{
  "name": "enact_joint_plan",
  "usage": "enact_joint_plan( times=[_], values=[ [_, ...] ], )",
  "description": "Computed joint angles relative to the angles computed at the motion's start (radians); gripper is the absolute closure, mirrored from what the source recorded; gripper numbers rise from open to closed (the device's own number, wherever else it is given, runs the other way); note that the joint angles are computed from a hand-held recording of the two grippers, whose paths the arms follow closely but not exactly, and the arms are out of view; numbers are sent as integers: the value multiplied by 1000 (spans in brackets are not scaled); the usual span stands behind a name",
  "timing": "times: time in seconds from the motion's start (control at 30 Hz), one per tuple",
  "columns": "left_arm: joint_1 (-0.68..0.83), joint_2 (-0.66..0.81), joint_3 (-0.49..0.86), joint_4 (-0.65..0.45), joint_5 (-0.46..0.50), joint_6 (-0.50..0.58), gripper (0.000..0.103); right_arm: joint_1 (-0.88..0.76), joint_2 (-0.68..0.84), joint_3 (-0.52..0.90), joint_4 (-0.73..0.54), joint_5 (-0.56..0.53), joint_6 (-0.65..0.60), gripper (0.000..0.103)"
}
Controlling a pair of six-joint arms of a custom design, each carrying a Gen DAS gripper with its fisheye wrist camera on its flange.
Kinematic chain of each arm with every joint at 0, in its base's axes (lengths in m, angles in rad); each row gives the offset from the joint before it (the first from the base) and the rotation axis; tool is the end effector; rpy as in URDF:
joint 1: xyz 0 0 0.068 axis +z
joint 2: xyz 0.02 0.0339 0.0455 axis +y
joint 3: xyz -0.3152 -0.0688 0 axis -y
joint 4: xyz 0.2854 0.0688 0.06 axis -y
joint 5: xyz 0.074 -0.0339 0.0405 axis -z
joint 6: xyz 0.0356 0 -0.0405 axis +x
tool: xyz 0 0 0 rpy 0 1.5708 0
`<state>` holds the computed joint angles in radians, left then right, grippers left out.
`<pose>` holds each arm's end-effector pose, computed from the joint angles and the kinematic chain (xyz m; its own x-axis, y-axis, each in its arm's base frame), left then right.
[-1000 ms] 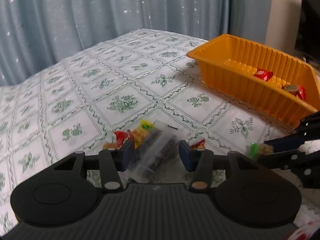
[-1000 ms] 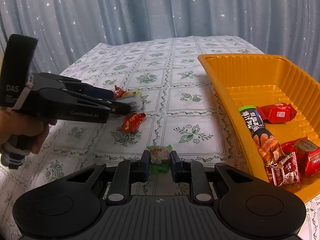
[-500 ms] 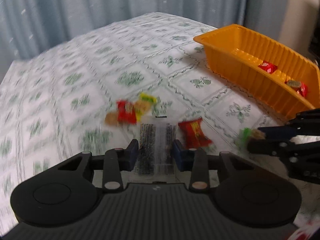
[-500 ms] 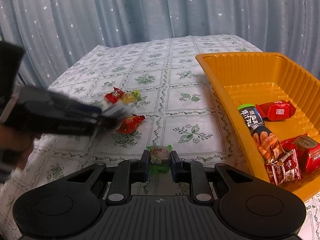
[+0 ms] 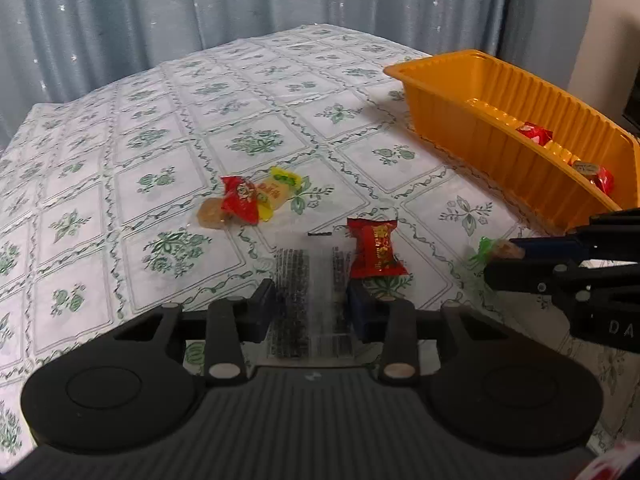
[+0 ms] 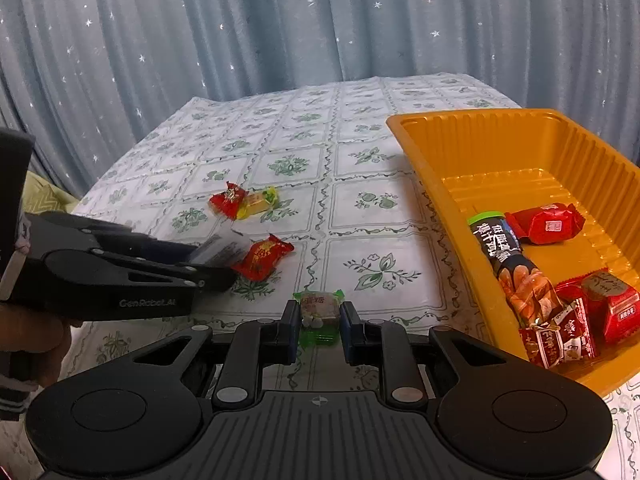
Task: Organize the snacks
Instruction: 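Carry both snacks over the orange tray and open both tools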
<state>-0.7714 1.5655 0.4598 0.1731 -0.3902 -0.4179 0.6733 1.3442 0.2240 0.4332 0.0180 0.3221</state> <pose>0.1985 -0.1741 0.1146 -0.7220 0.1785 -0.6685 0.2071 0.9776 0.0374 0.1663 0.1318 0.1204 -0.6642 -0.1250 -0.7370 -0.4241 0.8749 0.2339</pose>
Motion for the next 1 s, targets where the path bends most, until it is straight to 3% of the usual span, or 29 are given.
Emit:
enact_joint_plan(
  times=[0.17,0.33,0.73,1.0],
  values=[
    [-59,-53,-2,-98,-84,-128,69,8,-52,-2,-36,10,7,82],
    [-163,-142,16,-262,-168,-315,69,37,-192,-6,-158,46,31,82],
    [-488,-203,177,-674,-323,-812,69,132,-677,37,-713,189,132,82],
    [-625,-160,299,-850,-379,-983,69,233,-887,91,-1025,313,229,82]
  ],
)
